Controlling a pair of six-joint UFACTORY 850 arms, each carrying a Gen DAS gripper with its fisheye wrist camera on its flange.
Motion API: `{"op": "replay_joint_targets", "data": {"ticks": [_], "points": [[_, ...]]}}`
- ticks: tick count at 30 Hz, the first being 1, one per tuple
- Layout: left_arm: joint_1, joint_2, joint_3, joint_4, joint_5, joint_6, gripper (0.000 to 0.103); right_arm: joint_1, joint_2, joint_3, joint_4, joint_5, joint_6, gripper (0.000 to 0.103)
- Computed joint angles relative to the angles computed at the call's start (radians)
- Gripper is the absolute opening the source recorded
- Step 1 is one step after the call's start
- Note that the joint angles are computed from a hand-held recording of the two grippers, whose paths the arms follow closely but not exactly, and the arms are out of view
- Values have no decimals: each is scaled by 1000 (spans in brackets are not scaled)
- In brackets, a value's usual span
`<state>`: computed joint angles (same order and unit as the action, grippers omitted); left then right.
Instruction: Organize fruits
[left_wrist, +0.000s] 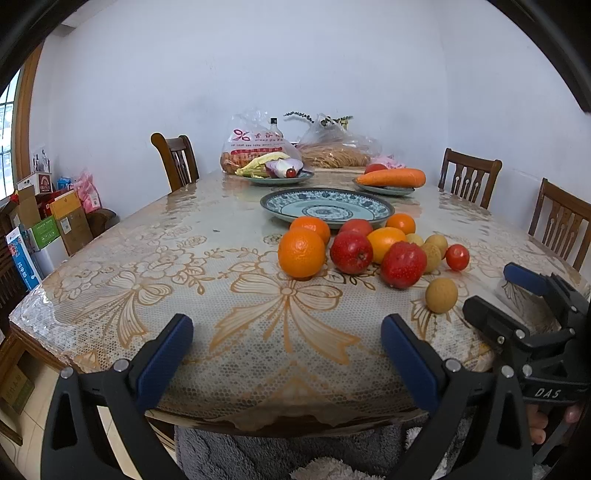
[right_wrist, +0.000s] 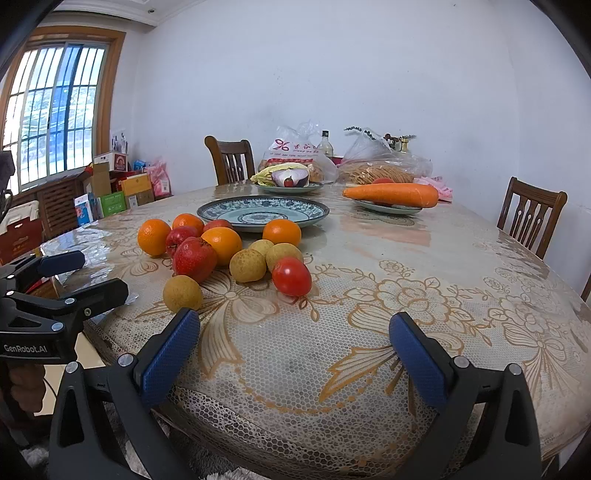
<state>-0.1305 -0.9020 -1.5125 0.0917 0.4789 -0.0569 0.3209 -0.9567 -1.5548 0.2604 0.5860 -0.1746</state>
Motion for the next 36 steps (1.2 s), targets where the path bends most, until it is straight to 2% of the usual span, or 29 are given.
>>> {"op": "replay_joint_targets", "data": {"ticks": [30, 34, 36], "points": [[0, 1, 0, -3, 0, 3, 102, 1, -1, 2, -2, 11, 3, 103], [8, 15, 28, 76, 31, -66, 103, 1, -2, 3, -2, 13, 4, 103], [20, 34, 68, 190, 82, -158, 103, 1, -2, 3, -4, 14, 7, 103]]}}
